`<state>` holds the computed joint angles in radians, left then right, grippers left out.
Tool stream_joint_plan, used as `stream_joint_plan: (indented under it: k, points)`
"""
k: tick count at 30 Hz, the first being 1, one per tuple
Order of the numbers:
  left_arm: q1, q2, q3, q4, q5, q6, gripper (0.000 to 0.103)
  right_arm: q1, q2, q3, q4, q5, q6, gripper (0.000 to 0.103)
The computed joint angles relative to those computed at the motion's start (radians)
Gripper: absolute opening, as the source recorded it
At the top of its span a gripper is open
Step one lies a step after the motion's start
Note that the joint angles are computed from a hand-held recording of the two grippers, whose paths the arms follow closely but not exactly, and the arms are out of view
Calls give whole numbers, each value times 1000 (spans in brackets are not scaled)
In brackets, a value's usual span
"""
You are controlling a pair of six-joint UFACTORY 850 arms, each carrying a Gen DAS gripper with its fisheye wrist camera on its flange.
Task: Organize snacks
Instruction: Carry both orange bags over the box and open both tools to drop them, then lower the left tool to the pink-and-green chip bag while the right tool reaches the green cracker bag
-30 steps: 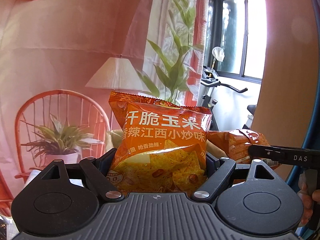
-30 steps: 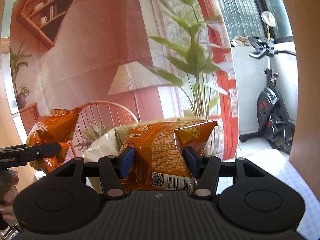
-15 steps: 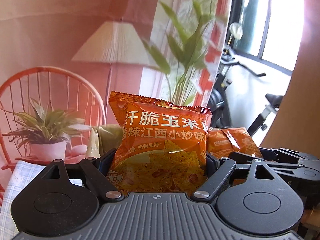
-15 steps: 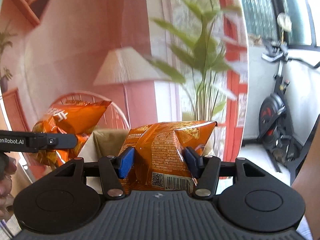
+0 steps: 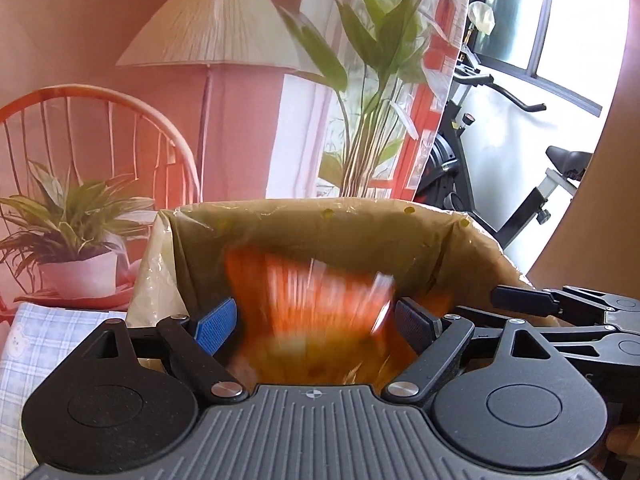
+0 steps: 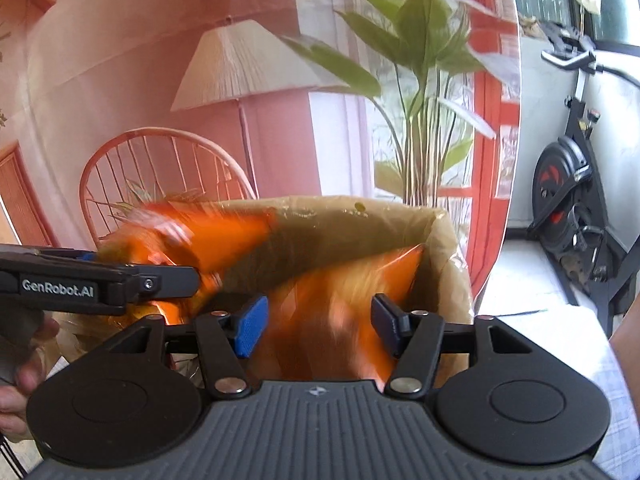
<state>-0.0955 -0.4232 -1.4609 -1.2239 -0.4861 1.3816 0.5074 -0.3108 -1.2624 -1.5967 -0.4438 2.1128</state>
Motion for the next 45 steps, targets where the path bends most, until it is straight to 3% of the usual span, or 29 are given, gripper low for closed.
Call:
stream_joint_plan:
  k: [6,17,28,33,37,45]
  points:
    - [3,26,31,-48,9,67,89,10,20,19,-6,-21,32,68]
    - [104,175,178,-222,-93,246,89,85,132,122,-139,-106,205,68]
    - [206,282,316,-226,-197,270,89,190,216,247,-203,-207,340,69]
    - [234,320,387,-272,-232,349,89,239,230,299,-208,-244,381,69]
    - [233,351,456,-298,-211,420,89,269,222,328,-202,-257,425,69]
    - [251,358,566,-246,-256,386,88,319,178,350,-147,-238,409,69]
